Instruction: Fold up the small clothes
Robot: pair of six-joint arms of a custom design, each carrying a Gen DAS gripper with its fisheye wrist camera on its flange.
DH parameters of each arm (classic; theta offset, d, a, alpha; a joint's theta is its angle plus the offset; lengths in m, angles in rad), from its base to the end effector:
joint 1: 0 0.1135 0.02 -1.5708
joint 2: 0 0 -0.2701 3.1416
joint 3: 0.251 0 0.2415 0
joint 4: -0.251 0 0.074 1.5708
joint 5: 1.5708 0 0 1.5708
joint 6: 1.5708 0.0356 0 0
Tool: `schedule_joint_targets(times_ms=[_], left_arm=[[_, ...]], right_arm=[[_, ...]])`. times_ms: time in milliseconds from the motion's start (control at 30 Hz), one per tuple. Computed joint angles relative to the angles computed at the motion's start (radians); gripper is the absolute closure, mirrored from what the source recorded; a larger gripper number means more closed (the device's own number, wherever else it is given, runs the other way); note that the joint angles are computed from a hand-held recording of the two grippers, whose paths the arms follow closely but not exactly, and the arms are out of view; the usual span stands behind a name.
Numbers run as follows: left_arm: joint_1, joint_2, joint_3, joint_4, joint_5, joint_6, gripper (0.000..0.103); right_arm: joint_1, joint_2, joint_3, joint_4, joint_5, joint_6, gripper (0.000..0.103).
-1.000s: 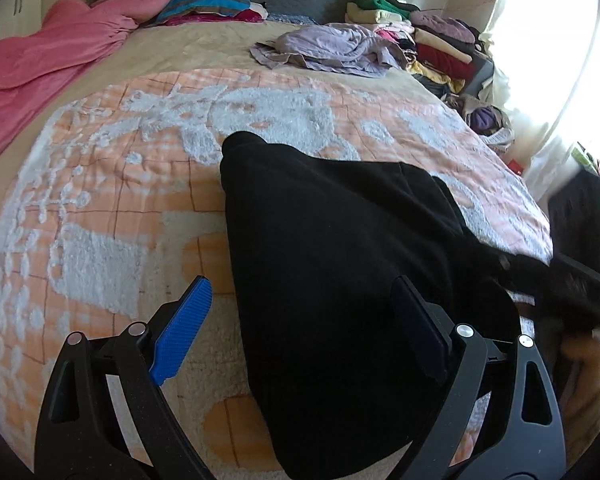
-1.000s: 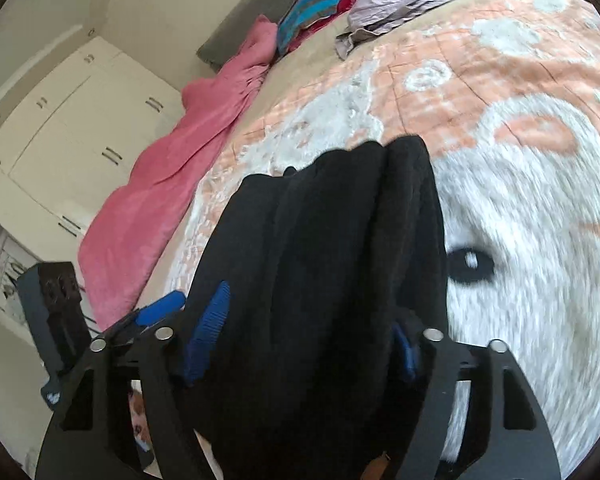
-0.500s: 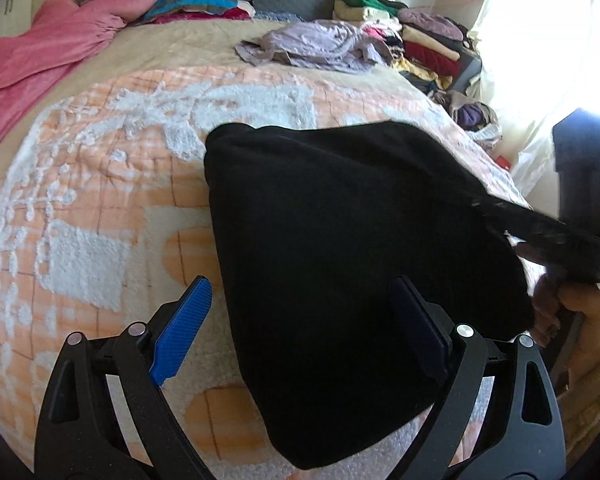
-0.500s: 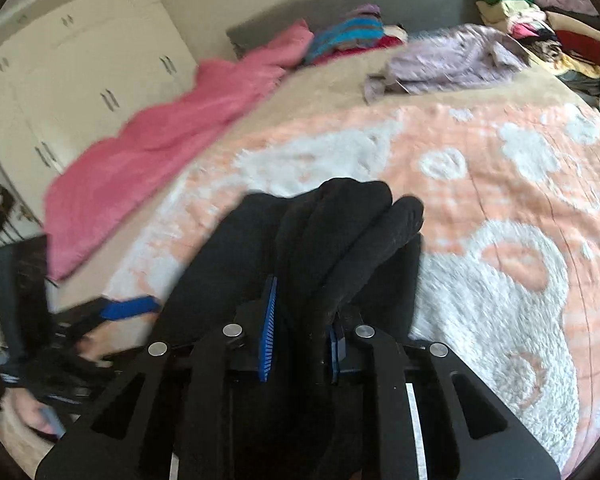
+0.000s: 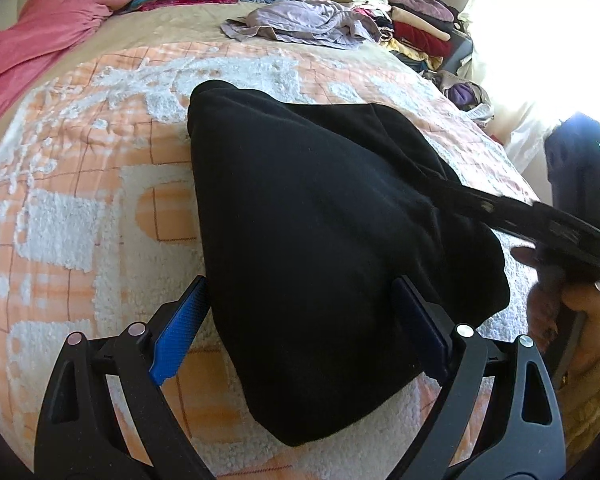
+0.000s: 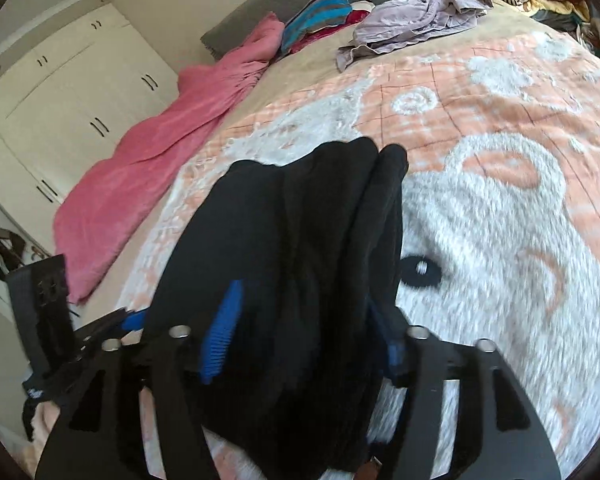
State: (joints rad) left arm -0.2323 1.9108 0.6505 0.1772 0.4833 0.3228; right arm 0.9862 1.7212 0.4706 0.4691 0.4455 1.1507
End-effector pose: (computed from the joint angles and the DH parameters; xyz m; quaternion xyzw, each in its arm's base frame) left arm 0.2766 -0.0824 0.0705 0.3137 0.8903 -0.2214 0.2447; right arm 0.1598 0.2137 0.1026 0.1586 0.8903 0.2305 0.3593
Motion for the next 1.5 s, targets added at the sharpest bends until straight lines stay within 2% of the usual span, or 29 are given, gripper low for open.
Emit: schedule_joint_targets(times_ms=[200, 300, 367, 400, 433, 533, 767, 833, 1000, 1133, 1233, 1367, 1433, 1500], left_arm=[[0.015, -0.018, -0.026, 0.003, 0.010, 0.014, 0.019], [0.019, -0.028, -0.033, -0.001, 0.009, 0.013, 0.019], [0.025, -0.037, -0.040, -0.002, 0.010, 0.010, 0.019], [0.029, -0.042, -0.045, -0.002, 0.013, 0.009, 0.019], [0.032, -0.049, -0.050, 0.000, 0.014, 0.008, 0.019], [0.042, -0.065, -0.057, -0.011, 0.043, 0.004, 0.019], [0.038, -0.108, -0.072, -0.033, 0.050, -0.002, 0.026], [0.040, -0.120, -0.073, -0.055, 0.063, 0.011, 0.026], [0.006, -0.125, -0.096, -0.030, 0.020, 0.010, 0.026], [0.002, -0.099, -0.092, -0.023, 0.009, 0.014, 0.026], [0.008, -0.081, -0.089, -0.019, 0.011, 0.019, 0.026], [0.021, -0.066, -0.087, -0.017, 0.027, 0.018, 0.026], [0.023, -0.069, -0.089, -0.018, 0.031, 0.017, 0.026], [0.024, -0.071, -0.091, -0.013, 0.030, 0.017, 0.026]], right_arm=[[0.103, -0.003, 0.000, -0.021, 0.065, 0.075, 0.038], [0.095, 0.022, -0.007, 0.020, 0.040, 0.089, 0.039], [0.081, 0.038, -0.011, 0.051, 0.018, 0.075, 0.053], [0.080, 0.035, -0.003, 0.032, 0.019, 0.071, 0.068], [0.080, 0.027, 0.005, 0.007, 0.020, 0.064, 0.074], [0.088, -0.005, 0.042, -0.094, 0.037, 0.037, 0.079], [0.107, -0.093, 0.097, -0.271, 0.103, -0.024, 0.082], [0.114, -0.106, 0.098, -0.310, 0.118, -0.025, 0.082], [0.108, -0.035, 0.060, -0.239, 0.090, 0.038, 0.080], [0.118, 0.020, 0.047, -0.193, 0.105, 0.093, 0.071], [0.138, 0.029, 0.047, -0.207, 0.141, 0.139, 0.064], [0.177, 0.032, 0.089, -0.308, 0.187, 0.183, 0.056], [0.198, 0.033, 0.129, -0.400, 0.211, 0.210, 0.046], [0.217, 0.028, 0.150, -0.457, 0.237, 0.233, 0.042]])
